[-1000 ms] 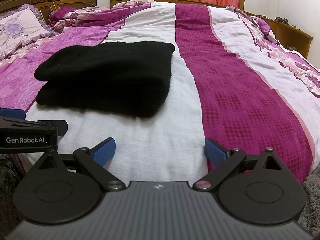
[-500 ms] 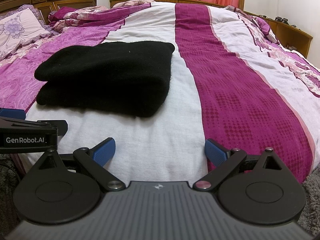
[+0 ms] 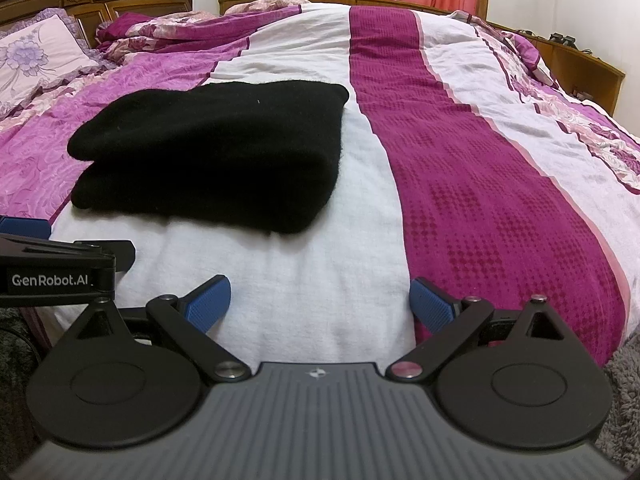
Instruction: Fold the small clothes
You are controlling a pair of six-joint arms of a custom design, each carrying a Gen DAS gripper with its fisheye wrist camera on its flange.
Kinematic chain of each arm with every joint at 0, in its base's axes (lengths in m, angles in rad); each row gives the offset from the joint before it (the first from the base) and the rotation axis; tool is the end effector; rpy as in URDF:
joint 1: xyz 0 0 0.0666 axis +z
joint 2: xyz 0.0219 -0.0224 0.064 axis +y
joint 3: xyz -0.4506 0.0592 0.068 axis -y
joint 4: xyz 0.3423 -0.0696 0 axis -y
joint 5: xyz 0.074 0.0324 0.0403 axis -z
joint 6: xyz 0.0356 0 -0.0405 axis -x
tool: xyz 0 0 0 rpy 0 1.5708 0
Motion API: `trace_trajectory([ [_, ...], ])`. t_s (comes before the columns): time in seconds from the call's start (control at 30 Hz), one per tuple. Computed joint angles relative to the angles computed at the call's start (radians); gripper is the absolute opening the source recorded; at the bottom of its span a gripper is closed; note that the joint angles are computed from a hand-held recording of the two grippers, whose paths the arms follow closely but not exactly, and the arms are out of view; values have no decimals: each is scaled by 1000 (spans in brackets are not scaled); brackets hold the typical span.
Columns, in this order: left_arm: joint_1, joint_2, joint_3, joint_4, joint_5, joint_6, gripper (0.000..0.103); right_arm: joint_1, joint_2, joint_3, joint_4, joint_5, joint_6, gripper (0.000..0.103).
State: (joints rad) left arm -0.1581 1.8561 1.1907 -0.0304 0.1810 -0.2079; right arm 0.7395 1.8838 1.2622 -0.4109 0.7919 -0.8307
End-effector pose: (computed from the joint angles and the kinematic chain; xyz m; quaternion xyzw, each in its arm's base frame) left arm 0.5587 -0.0960 0.2625 0.2018 0.8801 -0.0713 0.4238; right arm 0.4268 0.3545 0.2539 0.1430 0.8838 -0.0896 0.4364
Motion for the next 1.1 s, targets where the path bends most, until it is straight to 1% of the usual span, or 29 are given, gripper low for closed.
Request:
trace_trajectory([
  [0.4,4,6,9,-16,9,1,91,-1,1,-10,9,-2,-2,100],
  [0.93,4,7,11,-19,7,-1,91,-3,0,-13,12,-4,0,101],
  [1.1,7,20,29,-44,9,11,96,-3,3,-26,25,-3,1,101],
])
